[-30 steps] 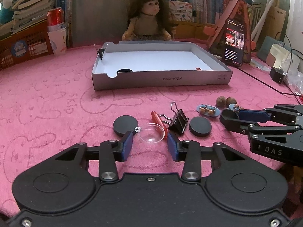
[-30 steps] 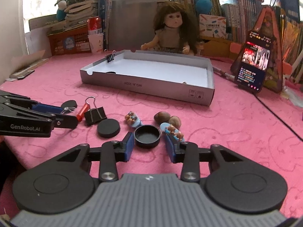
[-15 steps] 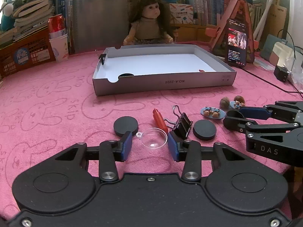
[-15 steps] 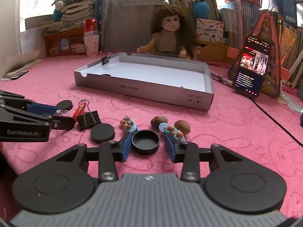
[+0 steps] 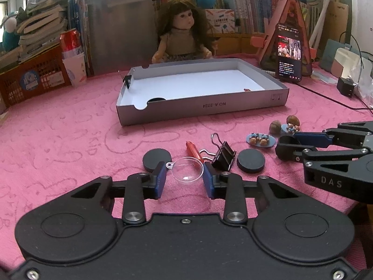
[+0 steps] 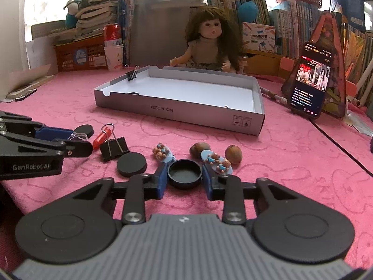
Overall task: Organize rigid objects
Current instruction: 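Grasp the clear plastic dome with the left tool while the right tool grasps a black lid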
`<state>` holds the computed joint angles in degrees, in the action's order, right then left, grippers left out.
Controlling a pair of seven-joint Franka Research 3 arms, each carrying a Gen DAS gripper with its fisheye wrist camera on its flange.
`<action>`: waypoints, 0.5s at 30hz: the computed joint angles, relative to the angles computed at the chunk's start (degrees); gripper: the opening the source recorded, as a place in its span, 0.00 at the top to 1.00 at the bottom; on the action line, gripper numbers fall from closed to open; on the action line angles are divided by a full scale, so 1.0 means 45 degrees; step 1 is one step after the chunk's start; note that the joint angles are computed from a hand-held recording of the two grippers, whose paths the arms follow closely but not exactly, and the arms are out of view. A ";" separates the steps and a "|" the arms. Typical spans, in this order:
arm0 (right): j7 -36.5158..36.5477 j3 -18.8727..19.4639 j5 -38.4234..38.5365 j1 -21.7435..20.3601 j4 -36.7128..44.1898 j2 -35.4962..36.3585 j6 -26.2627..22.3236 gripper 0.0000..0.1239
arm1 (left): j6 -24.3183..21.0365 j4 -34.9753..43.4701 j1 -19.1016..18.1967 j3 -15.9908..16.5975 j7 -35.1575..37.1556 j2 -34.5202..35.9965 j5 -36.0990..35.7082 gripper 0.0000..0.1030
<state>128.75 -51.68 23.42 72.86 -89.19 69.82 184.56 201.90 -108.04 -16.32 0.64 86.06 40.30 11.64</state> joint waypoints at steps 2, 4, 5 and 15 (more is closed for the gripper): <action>-0.0039 -0.0066 -0.0006 0.0067 -0.0020 -0.0004 0.0007 0.70 | 0.0039 -0.0030 0.0041 -0.0026 -0.0011 -0.0079 0.0006 0.69; -0.0016 -0.0177 0.0015 0.0127 -0.0022 -0.0002 -0.0048 0.70 | -0.0040 0.0012 0.0149 -0.0130 -0.0075 -0.0159 0.0034 0.69; 0.0015 -0.0213 0.0023 0.0125 -0.0011 -0.0023 -0.0073 0.70 | -0.0089 0.0068 0.0319 -0.0275 -0.0139 -0.0180 0.0152 0.69; 0.1116 -0.0340 -0.0412 -0.0439 0.0411 -0.0320 -0.0669 0.70 | -0.1319 0.1706 0.2002 -0.1894 -0.1303 0.0233 0.1526 0.69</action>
<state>133.77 -53.21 21.57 70.89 -87.34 68.38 181.55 195.97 -100.37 -7.31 -7.89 80.20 41.35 18.51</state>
